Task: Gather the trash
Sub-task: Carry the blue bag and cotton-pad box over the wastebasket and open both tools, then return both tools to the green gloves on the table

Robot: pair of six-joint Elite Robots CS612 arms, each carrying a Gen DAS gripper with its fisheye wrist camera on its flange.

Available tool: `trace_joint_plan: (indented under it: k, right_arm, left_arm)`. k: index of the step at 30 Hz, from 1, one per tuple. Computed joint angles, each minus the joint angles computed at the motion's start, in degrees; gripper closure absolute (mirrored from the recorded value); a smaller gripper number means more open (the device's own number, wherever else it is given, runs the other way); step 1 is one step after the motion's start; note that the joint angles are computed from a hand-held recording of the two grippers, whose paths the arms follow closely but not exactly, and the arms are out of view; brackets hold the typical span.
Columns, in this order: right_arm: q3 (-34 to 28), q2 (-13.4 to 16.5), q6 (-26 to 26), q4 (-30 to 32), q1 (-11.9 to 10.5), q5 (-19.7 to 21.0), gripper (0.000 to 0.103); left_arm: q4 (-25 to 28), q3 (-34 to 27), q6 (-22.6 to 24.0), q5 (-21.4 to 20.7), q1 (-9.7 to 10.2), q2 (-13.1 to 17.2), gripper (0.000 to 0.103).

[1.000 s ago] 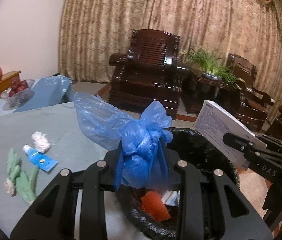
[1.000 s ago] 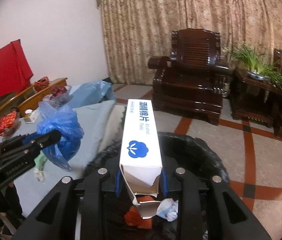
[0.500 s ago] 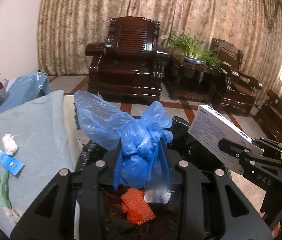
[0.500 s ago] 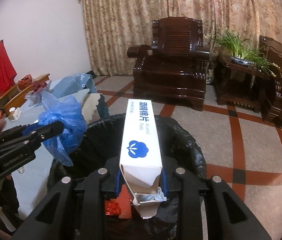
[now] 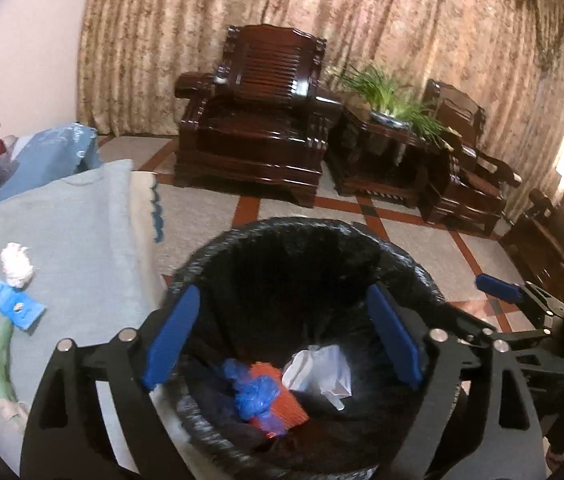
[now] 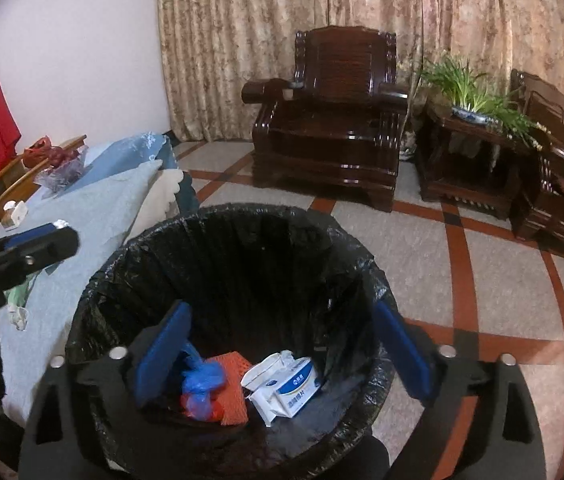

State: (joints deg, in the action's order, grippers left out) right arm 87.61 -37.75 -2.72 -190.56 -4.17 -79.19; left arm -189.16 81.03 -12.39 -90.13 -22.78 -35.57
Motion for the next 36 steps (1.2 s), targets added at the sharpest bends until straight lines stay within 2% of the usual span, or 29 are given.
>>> trace_joint_plan:
  k: [3, 10, 22, 30, 36]
  right_arm:
    - [0.13, -0.16, 0.73, -1.69, 0.19, 1.09, 0.006]
    - [-0.99, -0.03, 1.67, -2.70, 1.59, 4.52, 0.006]
    - [-7.18, 2.48, -2.54, -1.33, 6.71, 13.36, 0.006]
    - [-12.31, 5.30, -5.53, 1.55, 10.36, 18.04, 0.006]
    - [-15.19, 7.41, -7.27, 4.64, 12.93, 18.61, 0.008]
  left_arm:
    - [-1.62, 1.85, -0.88, 2.90, 0.36, -1.12, 0.014]
    - [-5.04, 7.04, -2.53, 11.44, 1.66, -4.26, 0.013]
    - [-6.41, 14.18, -7.04, 25.34, 5.36, -7.83, 0.013]
    - [-4.06, 16.21, -9.81, 29.49, 8.11, -8.40, 0.013]
    - [-2.58, 18.05, -12.90, 30.29, 9.60, -8.29, 0.015]
